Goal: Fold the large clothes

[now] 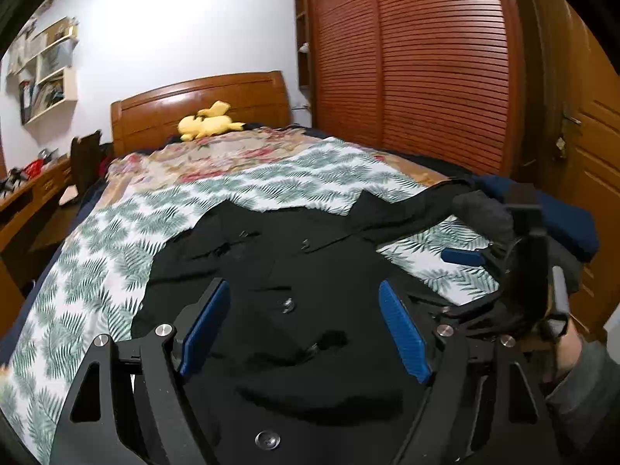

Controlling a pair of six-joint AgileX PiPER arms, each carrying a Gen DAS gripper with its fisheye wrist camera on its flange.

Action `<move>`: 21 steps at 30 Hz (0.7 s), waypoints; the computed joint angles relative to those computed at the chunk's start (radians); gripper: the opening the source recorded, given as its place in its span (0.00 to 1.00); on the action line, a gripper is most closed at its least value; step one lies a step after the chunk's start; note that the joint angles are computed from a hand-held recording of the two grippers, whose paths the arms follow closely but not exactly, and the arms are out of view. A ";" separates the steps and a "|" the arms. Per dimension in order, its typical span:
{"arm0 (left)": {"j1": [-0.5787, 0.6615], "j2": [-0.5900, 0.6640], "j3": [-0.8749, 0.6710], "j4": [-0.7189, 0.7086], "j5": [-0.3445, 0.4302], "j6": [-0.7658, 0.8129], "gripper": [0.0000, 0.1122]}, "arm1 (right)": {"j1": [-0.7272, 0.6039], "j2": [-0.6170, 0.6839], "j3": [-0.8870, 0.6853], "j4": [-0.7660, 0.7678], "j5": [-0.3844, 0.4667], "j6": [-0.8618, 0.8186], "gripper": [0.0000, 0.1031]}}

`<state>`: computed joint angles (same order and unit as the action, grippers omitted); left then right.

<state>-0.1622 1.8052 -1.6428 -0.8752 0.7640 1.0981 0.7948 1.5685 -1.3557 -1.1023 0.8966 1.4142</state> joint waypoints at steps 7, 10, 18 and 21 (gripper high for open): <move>0.063 0.079 0.013 -0.021 -0.032 0.038 0.71 | -0.076 0.078 -0.055 0.222 -0.173 -0.189 0.93; 0.078 0.081 0.038 -0.031 -0.062 0.078 0.71 | -0.103 0.119 -0.087 0.346 -0.214 -0.304 0.86; 0.094 0.074 0.085 -0.030 -0.097 0.128 0.71 | -0.174 0.156 -0.155 0.646 -0.285 -0.646 0.17; 0.094 0.082 0.080 -0.018 -0.087 0.114 0.71 | -0.182 0.124 -0.128 0.646 -0.301 -0.682 0.08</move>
